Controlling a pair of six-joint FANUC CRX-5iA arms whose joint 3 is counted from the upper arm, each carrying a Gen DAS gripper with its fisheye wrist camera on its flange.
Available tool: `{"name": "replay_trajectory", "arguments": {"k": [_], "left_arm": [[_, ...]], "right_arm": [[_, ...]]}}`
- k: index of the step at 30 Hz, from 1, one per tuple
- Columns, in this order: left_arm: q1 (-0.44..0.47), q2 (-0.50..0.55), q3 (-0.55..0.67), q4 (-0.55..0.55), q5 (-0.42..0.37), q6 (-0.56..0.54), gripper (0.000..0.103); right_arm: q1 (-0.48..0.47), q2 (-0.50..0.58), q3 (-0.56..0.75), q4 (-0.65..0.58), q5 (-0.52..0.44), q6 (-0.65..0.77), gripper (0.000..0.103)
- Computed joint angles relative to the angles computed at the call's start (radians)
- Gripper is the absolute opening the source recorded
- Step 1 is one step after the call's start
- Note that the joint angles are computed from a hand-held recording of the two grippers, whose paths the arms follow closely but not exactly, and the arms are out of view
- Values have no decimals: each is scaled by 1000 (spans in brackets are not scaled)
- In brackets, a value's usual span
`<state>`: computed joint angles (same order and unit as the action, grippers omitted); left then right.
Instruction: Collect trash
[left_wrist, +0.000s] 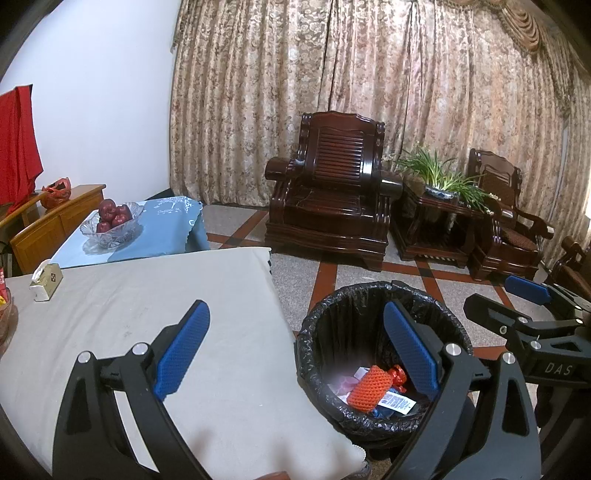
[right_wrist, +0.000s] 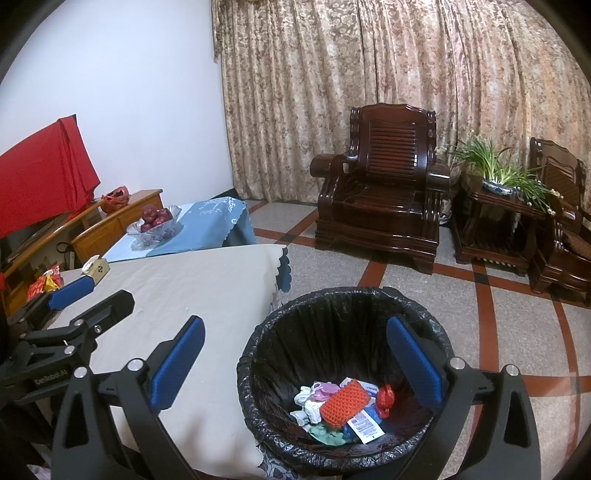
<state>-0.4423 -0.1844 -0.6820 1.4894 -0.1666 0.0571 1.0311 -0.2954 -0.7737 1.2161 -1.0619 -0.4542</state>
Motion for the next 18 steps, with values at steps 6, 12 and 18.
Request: {"name": "replay_trajectory", "arguments": {"k": [6,12,18], "left_arm": [[-2,1,0,2,2,-2,93],[5,-3,-3,-18,-2,13,93],[6,-4,-2,-22,-1,19,93]], "right_arm": [[-1,0,0,0,0,1,97],[-1,0,2,-2,1,2,97],[-1,0,2,-2,1,4,97]]}}
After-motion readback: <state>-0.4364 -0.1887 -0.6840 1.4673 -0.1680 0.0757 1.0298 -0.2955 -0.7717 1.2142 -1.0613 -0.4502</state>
